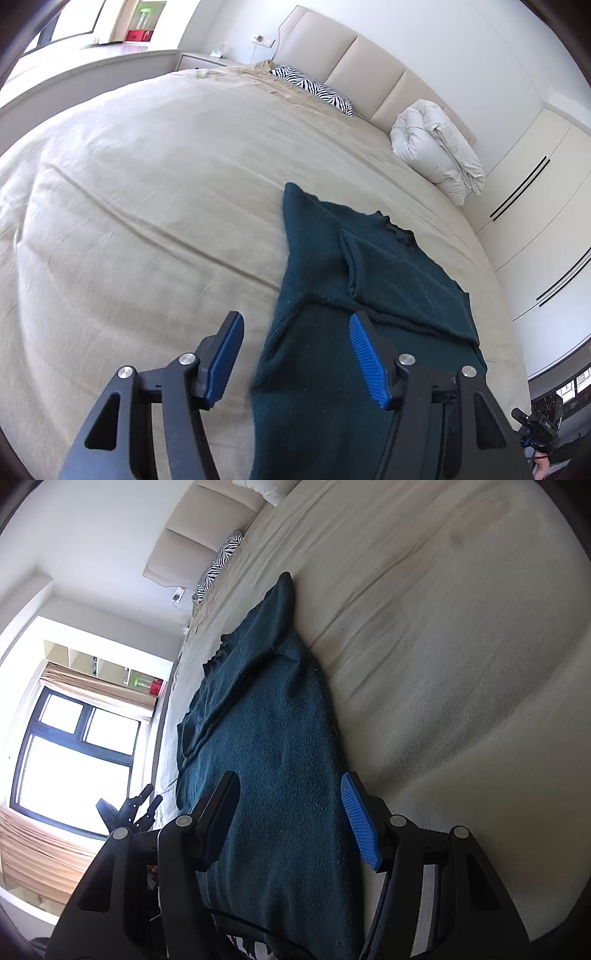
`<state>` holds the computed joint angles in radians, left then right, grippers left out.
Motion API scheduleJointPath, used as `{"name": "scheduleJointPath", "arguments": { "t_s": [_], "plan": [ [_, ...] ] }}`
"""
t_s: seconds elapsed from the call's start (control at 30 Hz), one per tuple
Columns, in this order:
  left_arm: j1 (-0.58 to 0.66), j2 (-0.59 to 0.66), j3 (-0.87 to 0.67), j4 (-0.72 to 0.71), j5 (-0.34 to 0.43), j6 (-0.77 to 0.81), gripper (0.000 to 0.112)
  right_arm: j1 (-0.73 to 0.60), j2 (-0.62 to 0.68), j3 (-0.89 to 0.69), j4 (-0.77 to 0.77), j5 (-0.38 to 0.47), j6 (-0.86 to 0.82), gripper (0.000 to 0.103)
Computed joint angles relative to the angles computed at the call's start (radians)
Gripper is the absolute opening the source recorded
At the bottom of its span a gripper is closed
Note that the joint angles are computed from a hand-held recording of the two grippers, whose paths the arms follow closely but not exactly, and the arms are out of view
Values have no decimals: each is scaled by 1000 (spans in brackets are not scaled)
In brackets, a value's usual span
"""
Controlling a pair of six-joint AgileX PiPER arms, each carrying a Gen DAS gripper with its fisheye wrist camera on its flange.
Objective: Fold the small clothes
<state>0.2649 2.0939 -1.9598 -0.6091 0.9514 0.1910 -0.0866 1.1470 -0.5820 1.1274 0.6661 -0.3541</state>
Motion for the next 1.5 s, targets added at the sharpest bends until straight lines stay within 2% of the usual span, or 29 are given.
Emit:
{"name": "scheduleJointPath", "arguments": {
  "t_s": [0.13, 0.17, 0.3, 0.57, 0.7, 1.03, 1.2, 1.4, 1.5],
  "plan": [
    [56, -144, 264, 10, -20, 72, 63, 101, -55, -11, -201, -61, 201, 57],
    [71, -170, 316, -2, -19, 95, 63, 144, -25, -36, -239, -93, 249, 57],
    [81, -261, 469, -14, -21, 158, 63, 236, 1, -85, -455, -117, 466, 57],
    [79, -356, 573, 17, 43, 238, 63, 322, -52, -92, -715, -56, 730, 57],
    [80, -393, 621, 45, 72, 257, 63, 337, -122, -69, -772, 15, 806, 57],
    [83, -438, 673, 80, 158, 306, 63, 391, -270, -29, -745, 220, 894, 57],
    [111, -443, 684, 64, 202, 315, 63, 453, -277, 0, -745, 226, 945, 57],
    [141, -453, 701, 44, 232, 335, 63, 455, -264, 5, -733, 228, 940, 56],
    [143, -443, 698, 49, 227, 326, 55, 444, -243, -10, -726, 243, 923, 56]
  ]
}}
